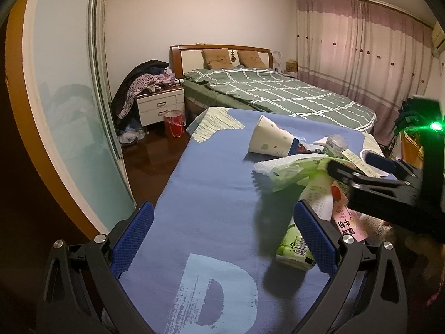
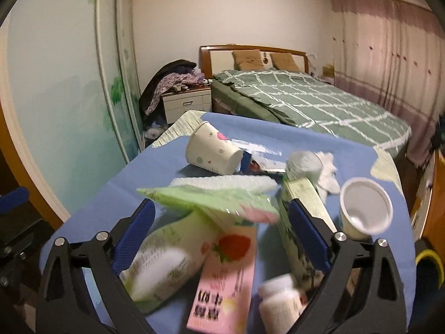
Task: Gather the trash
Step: 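Reach the right tool into the pile and grasp the green plastic bag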
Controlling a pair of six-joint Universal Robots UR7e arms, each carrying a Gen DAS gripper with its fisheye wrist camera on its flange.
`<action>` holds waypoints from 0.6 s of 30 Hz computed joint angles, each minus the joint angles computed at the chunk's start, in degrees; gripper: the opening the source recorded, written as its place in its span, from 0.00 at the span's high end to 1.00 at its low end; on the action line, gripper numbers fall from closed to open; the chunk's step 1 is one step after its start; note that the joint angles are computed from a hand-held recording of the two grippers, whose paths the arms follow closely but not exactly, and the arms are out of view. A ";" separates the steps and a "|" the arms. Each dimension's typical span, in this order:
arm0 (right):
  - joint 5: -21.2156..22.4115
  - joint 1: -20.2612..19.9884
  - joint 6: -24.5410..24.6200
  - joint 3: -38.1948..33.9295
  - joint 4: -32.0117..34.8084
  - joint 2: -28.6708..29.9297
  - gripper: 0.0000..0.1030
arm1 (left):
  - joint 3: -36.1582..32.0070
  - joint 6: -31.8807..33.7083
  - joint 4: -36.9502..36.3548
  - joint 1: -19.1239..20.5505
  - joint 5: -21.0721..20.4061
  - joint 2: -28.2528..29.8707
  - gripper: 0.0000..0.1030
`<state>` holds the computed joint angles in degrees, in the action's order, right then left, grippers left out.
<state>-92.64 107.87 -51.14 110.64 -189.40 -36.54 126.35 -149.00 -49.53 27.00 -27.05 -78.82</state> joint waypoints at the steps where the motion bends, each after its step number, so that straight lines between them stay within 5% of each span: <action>1: -0.30 0.25 -0.85 -0.53 -0.12 0.50 0.11 | 0.03 0.49 -0.52 0.62 0.67 -0.04 0.04; 6: -1.30 0.38 -2.88 -4.07 7.64 1.26 0.34 | 0.61 2.73 -3.20 1.47 1.64 -0.34 0.04; 10: -2.05 0.32 -3.32 -4.94 10.31 1.45 0.70 | 0.48 4.06 -4.65 1.89 2.10 0.18 0.04; 14: -0.50 0.01 -3.17 -5.14 10.34 1.02 0.93 | 0.25 4.31 -4.70 2.16 2.40 0.46 0.04; 18: 1.14 -0.24 -1.90 -5.22 9.69 0.29 0.96 | 0.21 5.08 -5.18 1.92 2.62 0.58 0.04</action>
<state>-91.51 107.62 -53.04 105.42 -179.71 -36.24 126.56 -143.92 -54.71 28.92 -24.43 -78.24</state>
